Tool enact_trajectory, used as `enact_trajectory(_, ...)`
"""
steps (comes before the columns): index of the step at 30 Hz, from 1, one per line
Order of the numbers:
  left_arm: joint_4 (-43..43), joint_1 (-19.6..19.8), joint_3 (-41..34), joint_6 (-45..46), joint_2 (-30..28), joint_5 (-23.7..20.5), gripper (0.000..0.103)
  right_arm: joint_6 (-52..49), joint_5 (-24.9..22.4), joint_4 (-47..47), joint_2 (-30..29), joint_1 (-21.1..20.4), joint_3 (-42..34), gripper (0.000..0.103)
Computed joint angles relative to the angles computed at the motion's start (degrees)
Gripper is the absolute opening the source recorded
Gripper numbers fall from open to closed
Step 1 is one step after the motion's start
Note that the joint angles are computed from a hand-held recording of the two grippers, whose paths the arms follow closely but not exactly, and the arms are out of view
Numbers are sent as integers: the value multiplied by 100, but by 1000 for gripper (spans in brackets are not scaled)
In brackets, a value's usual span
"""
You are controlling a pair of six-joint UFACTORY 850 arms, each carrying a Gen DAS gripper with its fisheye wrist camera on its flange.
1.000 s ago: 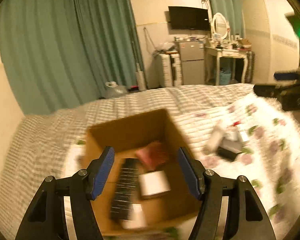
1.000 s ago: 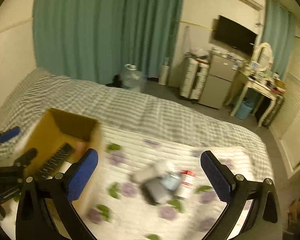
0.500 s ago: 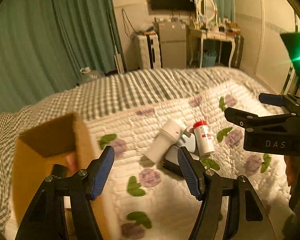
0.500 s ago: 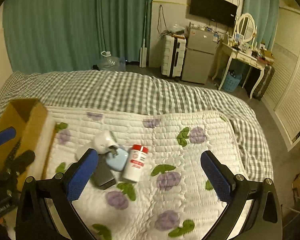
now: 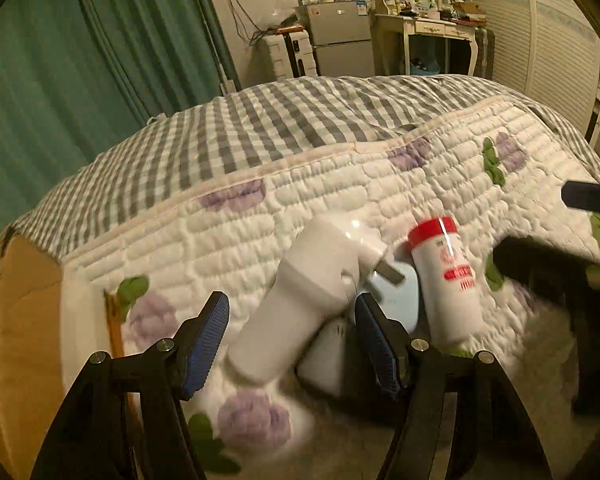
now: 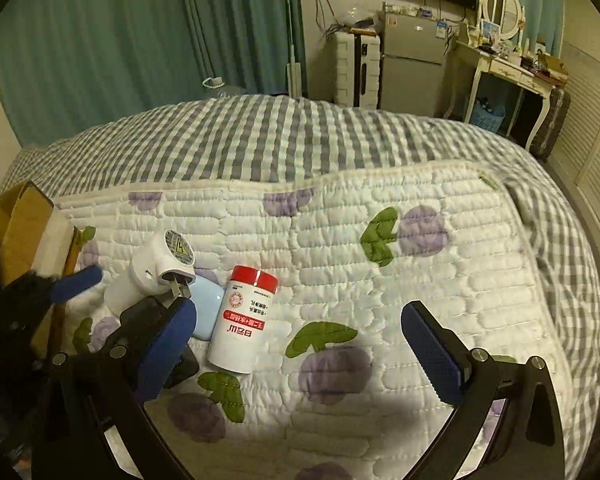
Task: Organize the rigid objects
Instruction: 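Grasp the white hair dryer with the left gripper while the right grasps the red-capped bottle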
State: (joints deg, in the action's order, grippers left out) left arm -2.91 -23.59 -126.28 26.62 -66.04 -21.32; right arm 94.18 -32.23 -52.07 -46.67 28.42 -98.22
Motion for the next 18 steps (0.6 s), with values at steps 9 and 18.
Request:
enact_trajectory(9, -745, 80, -1428, 663, -848, -778, 44, -276, -90, 199, -160, 11, -210, 103)
enact_trajectory(18, -1281, 226, 617, 828, 452, 290, 43, -737, -205, 600, -319, 4, -456, 95)
